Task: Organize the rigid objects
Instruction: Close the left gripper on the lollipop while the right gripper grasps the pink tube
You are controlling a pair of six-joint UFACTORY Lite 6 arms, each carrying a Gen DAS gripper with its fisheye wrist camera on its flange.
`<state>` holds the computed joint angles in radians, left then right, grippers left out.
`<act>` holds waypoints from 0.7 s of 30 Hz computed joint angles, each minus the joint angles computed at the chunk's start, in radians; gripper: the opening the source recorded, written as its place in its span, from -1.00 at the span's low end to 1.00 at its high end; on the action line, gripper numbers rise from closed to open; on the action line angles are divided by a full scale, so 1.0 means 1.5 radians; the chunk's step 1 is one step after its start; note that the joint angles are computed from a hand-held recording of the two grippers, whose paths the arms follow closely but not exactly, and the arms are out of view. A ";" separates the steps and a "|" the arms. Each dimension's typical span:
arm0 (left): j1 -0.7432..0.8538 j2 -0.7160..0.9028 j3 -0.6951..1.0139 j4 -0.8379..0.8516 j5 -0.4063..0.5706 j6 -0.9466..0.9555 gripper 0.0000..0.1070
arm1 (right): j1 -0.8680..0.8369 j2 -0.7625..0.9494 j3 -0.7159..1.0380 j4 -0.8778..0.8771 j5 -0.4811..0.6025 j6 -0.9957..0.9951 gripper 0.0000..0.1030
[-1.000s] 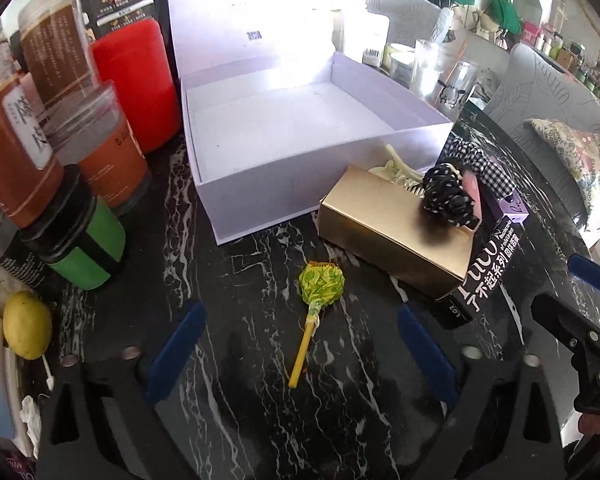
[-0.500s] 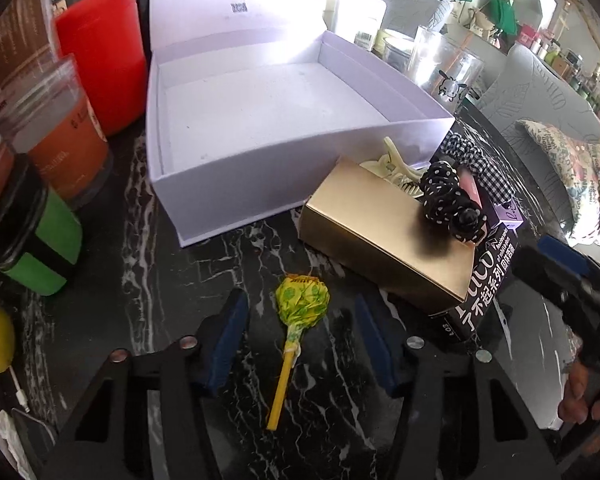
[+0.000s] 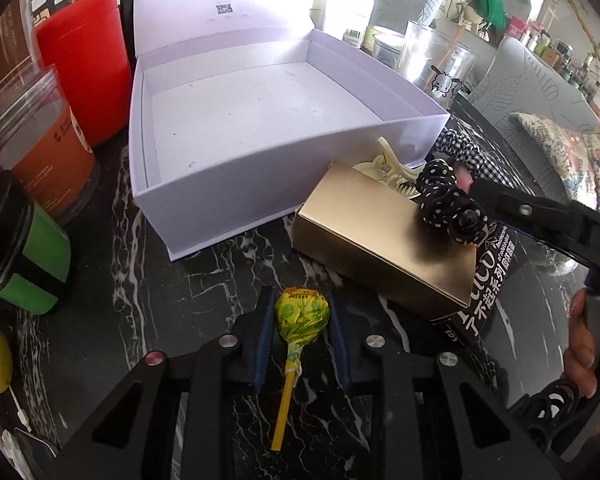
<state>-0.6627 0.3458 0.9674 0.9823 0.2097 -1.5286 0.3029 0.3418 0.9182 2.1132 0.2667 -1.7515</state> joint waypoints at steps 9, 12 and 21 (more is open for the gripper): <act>0.010 -0.011 -0.012 -0.050 -0.025 0.056 -0.51 | -0.029 0.078 0.065 -0.121 0.058 0.154 0.02; 0.009 -0.013 -0.013 -0.066 -0.023 0.072 -0.51 | -0.049 0.095 0.069 -0.137 0.108 0.192 -0.21; -0.004 -0.049 -0.036 -0.013 -0.007 0.008 -0.51 | -0.063 0.046 0.005 -0.114 0.111 0.171 -0.64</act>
<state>-0.6694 0.2722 0.9137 0.9631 0.1990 -1.5164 0.2089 0.4109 0.9255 1.9429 0.4338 -1.4954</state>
